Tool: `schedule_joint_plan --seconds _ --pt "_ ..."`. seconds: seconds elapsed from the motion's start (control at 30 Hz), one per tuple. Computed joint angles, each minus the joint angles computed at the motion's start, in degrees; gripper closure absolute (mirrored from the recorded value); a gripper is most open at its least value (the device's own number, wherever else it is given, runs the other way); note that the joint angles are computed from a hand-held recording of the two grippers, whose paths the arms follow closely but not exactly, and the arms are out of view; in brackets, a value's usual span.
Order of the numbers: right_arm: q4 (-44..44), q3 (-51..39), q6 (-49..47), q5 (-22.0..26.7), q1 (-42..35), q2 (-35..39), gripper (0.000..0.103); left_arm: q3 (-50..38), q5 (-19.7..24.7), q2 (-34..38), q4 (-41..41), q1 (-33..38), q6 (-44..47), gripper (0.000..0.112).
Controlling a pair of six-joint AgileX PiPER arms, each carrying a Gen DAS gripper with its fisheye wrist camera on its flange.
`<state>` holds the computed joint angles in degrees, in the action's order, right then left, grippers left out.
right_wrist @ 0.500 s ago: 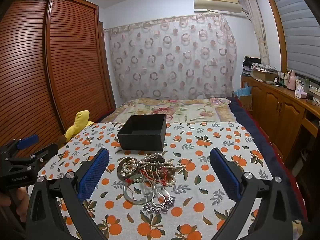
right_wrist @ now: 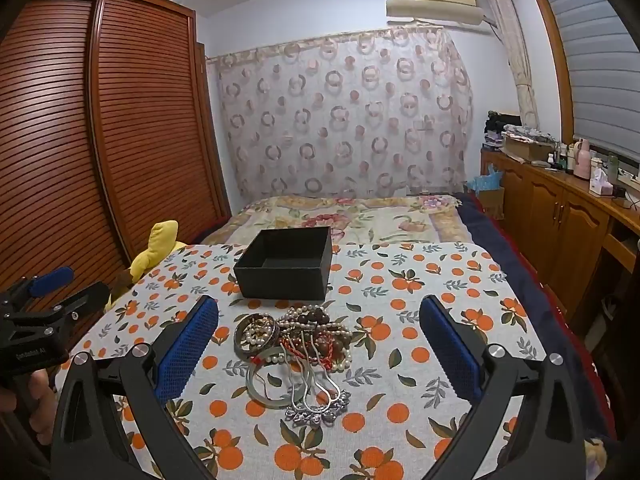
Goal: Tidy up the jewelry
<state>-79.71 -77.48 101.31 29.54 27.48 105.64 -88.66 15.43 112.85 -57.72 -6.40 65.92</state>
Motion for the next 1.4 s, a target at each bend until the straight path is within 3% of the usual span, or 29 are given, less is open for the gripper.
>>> schedule_joint_plan --seconds 1.4 --pt "0.85 -0.44 -0.91 0.46 0.31 0.09 0.002 1.18 -0.35 -0.47 -5.39 0.26 5.43 0.016"
